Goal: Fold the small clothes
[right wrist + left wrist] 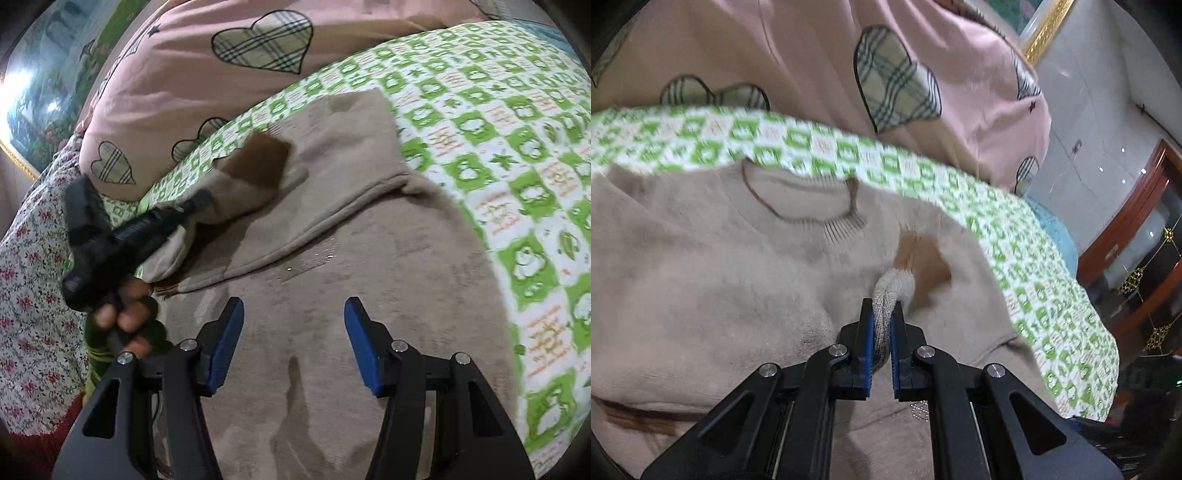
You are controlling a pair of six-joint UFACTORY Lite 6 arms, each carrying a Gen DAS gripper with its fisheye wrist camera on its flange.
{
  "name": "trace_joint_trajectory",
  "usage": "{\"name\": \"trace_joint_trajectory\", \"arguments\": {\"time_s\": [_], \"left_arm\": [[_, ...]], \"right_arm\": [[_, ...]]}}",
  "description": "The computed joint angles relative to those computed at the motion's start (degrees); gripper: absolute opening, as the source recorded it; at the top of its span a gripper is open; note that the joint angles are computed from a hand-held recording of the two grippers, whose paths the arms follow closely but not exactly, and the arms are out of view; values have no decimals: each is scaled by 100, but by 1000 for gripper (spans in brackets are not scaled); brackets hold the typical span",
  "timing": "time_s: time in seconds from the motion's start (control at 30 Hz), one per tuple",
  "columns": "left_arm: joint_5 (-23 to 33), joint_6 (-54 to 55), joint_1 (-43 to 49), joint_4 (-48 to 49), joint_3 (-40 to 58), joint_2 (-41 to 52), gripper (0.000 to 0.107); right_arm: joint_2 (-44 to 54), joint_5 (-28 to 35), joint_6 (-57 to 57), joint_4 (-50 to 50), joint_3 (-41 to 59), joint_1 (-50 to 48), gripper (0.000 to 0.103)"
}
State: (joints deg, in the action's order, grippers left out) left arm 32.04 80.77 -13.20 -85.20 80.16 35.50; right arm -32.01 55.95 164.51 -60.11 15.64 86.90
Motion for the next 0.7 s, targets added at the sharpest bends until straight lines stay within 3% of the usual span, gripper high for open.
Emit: {"name": "trace_joint_trajectory", "arguments": {"time_s": [0.13, 0.3, 0.47, 0.53, 0.6, 0.7], "left_arm": [[-167, -267, -162, 268, 252, 421, 6], [-53, -51, -19, 239, -533, -39, 14], [195, 648, 641, -53, -1900, -1164, 29], [127, 845, 1029, -74, -2412, -1629, 46], [145, 1057, 1554, -105, -2795, -1946, 49], [-6, 1160, 2431, 53, -2935, -2022, 49]], "right_arm": [[-227, 127, 210, 49, -202, 97, 58], [-414, -243, -97, -312, -257, -672, 58], [-405, -1503, -435, -1299, -215, -2431, 58], [-172, -2068, -284, -1773, -112, -3071, 58], [205, -2713, 267, -2585, -8, -3754, 58], [738, -3132, 1030, -3472, 131, -4296, 58]]}}
